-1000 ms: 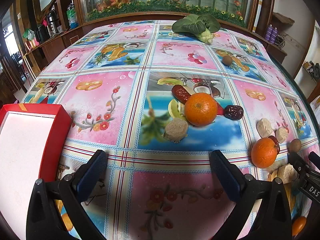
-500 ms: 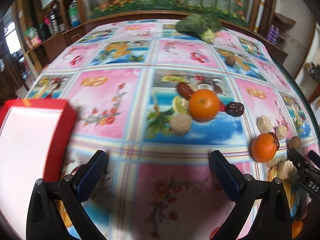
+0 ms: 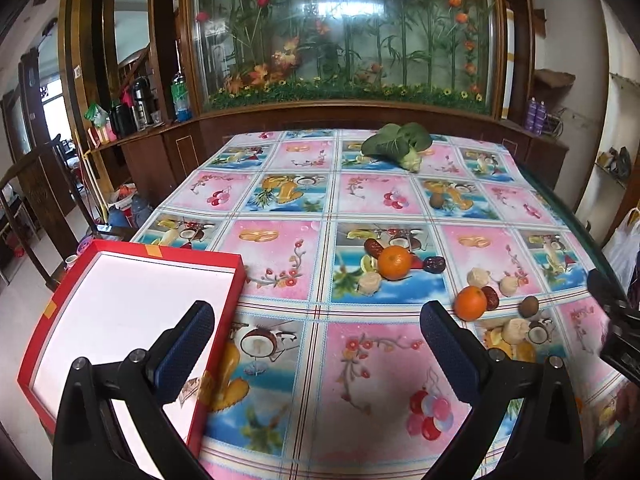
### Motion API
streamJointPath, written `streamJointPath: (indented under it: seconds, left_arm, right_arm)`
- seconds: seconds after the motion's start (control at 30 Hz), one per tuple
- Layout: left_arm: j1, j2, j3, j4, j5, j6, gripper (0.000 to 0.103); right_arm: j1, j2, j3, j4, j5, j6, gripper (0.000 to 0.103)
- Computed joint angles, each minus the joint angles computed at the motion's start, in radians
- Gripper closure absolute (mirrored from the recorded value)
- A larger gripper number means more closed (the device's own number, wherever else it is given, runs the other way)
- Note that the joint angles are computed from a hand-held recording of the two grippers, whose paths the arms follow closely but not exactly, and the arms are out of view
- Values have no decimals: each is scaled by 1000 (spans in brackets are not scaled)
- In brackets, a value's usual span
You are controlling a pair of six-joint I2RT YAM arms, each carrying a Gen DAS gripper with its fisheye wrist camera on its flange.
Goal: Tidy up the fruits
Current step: 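Move both tools over the tablecloth toward the scattered oranges, then grasp an orange with the right tool while the left tool grasps another orange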
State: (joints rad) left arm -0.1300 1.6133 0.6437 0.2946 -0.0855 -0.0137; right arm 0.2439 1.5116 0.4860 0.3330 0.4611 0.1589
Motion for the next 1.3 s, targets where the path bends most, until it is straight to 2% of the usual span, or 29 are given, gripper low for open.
streamJointPath:
  seconds: [0.1, 0.33, 0.43, 0.6, 0.77, 0.97, 1.17, 1.3]
  left_arm:
    - [-6, -21, -24, 5, -4, 3, 1]
    - [-6, -48, -53, 4, -4, 9, 1]
    - [-3, -54, -59, 2, 0, 7, 1]
    - [8, -68, -67, -20, 12, 16, 1]
    - [58, -76, -102, -25, 76, 91, 1]
    - [114, -41, -130, -42, 106, 130, 1]
    - [81, -82, -144, -81, 130, 141, 1]
    - [49, -97, -126, -88, 131, 149, 1]
  right_arm:
    - [79, -153, -54, -31, 35, -16, 0]
    - [47, -349, -119, -129, -164, 28, 0]
    - [51, -399, -151, -129, -183, 38, 0]
    - [11, -427, -173, -137, -252, 36, 0]
    - [-43, -459, -218, -176, -338, -19, 0]
    - [-165, -426, -316, -186, -510, -73, 0]
    - [-263, -339, -319, -139, -691, -68, 0]
    - [-212, -352, -332, -119, -649, -62, 0]
